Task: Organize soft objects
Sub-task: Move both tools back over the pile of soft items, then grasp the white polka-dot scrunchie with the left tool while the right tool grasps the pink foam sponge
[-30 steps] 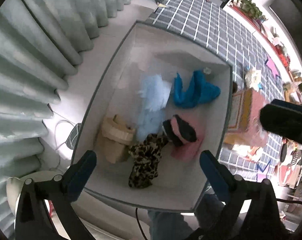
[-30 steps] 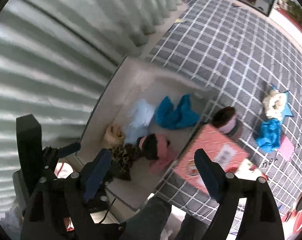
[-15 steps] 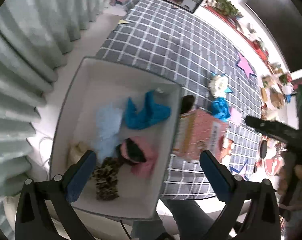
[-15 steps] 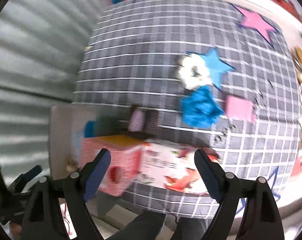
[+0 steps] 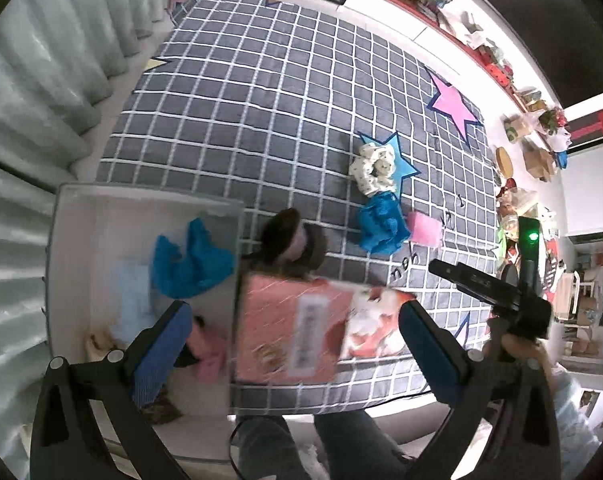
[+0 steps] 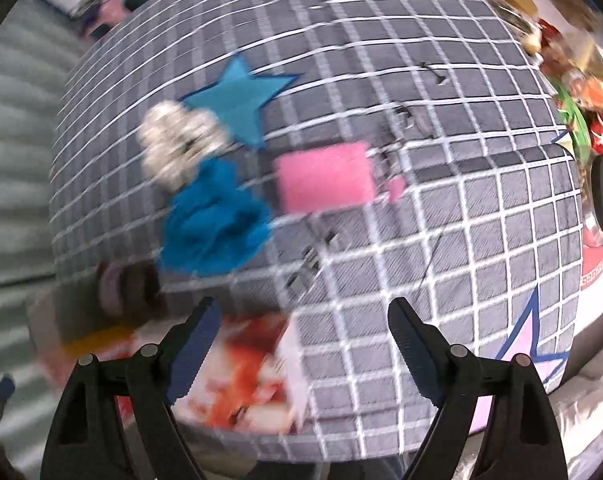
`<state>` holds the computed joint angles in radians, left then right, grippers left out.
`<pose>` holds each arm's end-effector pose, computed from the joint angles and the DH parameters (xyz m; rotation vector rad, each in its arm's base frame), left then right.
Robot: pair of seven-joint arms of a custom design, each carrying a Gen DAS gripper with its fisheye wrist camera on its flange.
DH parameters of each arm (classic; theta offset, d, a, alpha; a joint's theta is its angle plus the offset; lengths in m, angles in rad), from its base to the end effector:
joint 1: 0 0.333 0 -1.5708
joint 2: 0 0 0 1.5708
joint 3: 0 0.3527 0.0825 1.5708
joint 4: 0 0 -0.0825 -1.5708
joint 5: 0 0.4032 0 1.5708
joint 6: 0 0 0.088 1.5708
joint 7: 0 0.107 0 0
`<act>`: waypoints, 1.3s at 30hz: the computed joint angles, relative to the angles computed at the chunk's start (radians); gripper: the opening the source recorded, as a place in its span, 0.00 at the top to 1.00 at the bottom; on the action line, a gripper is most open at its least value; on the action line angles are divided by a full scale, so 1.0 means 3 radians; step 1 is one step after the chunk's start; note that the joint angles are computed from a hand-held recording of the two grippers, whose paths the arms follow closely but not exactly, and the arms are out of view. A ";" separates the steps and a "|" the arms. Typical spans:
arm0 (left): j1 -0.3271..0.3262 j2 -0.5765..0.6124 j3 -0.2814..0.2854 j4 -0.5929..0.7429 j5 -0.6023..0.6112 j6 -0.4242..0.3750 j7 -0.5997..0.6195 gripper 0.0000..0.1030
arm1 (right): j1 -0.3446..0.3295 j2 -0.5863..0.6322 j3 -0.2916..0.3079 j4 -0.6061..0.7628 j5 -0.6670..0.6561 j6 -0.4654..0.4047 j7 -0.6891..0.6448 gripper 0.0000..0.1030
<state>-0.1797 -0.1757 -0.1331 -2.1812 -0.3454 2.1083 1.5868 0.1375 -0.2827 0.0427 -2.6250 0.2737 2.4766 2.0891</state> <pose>0.4890 -0.1779 0.5036 1.9087 -2.2532 0.3717 0.4221 0.0758 0.3783 -1.4467 2.5643 0.1450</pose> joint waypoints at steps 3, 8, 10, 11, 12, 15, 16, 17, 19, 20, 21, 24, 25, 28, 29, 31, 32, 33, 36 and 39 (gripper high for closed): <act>-0.0038 0.0193 -0.0071 0.0216 -0.0005 -0.0034 -0.0185 0.00 | -0.0054 0.0268 -0.0092 0.0091 0.0042 0.0148 -0.0113 0.16; -0.0136 0.0741 -0.0258 0.0726 0.0149 0.0013 -0.0490 0.00 | -0.0064 0.0674 -0.0190 0.0290 0.0306 0.0306 -0.0494 0.16; -0.0182 0.1025 -0.0332 0.0954 0.0249 0.0023 -0.0620 0.00 | -0.0078 0.0824 -0.0200 0.0375 0.0320 0.0306 -0.0630 0.16; -0.0193 0.1136 -0.0362 0.1037 0.0258 0.0025 -0.0657 0.00 | -0.0087 0.0873 -0.0204 0.0399 0.0322 0.0302 -0.0678 0.16; -0.0209 0.1264 -0.0391 0.1132 0.0278 0.0023 -0.0706 0.00 | -0.0096 0.0911 -0.0208 0.0416 0.0343 0.0300 -0.0723 0.16; -0.0278 0.1614 -0.0445 0.1398 0.0468 0.0028 -0.0904 0.00 | -0.0106 0.0943 -0.0206 0.0415 0.0376 0.0399 -0.0830 0.11; -0.0315 0.1744 -0.0451 0.1505 0.0571 0.0015 -0.0984 0.00 | -0.0111 0.0962 -0.0208 0.0434 0.0310 0.0394 -0.0849 0.11; -0.0340 0.1835 -0.0460 0.1581 0.0647 -0.0001 -0.1044 0.00 | -0.0116 0.1001 -0.0211 0.0475 0.0276 0.0384 -0.0874 0.11; -0.0388 0.2011 -0.0472 0.1726 0.0782 -0.0033 -0.1161 0.00 | -0.0119 0.1042 -0.0210 0.0515 0.0218 0.0377 -0.0960 0.11; -0.0408 0.2081 -0.0471 0.1779 0.0845 -0.0043 -0.1217 0.00 | -0.0124 0.1065 -0.0213 0.0541 0.0226 0.0371 -0.1009 0.11; -0.0432 0.2137 -0.0469 0.1819 0.0909 -0.0042 -0.1276 0.00 | -0.0120 0.1060 -0.0205 0.0529 0.0256 0.0383 -0.1052 0.11; -0.0493 0.2310 -0.0467 0.1955 0.1074 -0.0088 -0.1411 0.00 | -0.0125 0.1024 -0.0202 0.0497 0.0364 0.0374 -0.1215 0.11; -0.0520 0.2383 -0.0462 0.2019 0.1133 -0.0137 -0.1449 0.00 | -0.0121 0.0973 -0.0199 0.0447 0.0367 0.0374 -0.1235 0.11; -0.0562 0.2509 -0.0456 0.2113 0.1250 -0.0198 -0.1530 0.00 | -0.0095 0.0929 -0.0179 0.0408 0.0284 0.0341 -0.1236 0.11; -0.0565 0.2543 -0.0460 0.2137 0.1269 -0.0211 -0.1544 0.00 | -0.0089 0.0928 -0.0176 0.0413 0.0271 0.0336 -0.1256 0.11; -0.0611 0.2615 -0.0435 0.2214 0.1365 -0.0297 -0.1609 0.00 | -0.0037 0.0951 -0.0133 0.0397 0.0253 0.0383 -0.1199 0.11; -0.0656 0.2644 -0.0403 0.2258 0.1457 -0.0360 -0.1668 0.00 | -0.0005 0.0963 -0.0110 0.0396 0.0214 0.0396 -0.1148 0.12; -0.0693 0.2672 -0.0379 0.2297 0.1539 -0.0414 -0.1714 0.00 | 0.0022 0.0963 -0.0096 0.0395 0.0144 0.0411 -0.1085 0.21; -0.0679 0.2769 -0.0412 0.2390 0.1547 -0.0545 -0.1701 0.14 | 0.0076 0.0963 -0.0074 0.0391 0.0378 0.0495 -0.1240 0.32; -0.0627 0.2822 -0.0461 0.2426 0.1443 -0.0581 -0.1671 0.31 | 0.0072 0.0924 -0.0098 0.0354 0.0556 0.0473 -0.1327 0.32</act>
<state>-0.3676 0.6709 -0.2713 -1.4535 0.0876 1.9340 1.0856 0.1590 -0.0054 0.0133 -2.5187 0.4405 2.6186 1.6911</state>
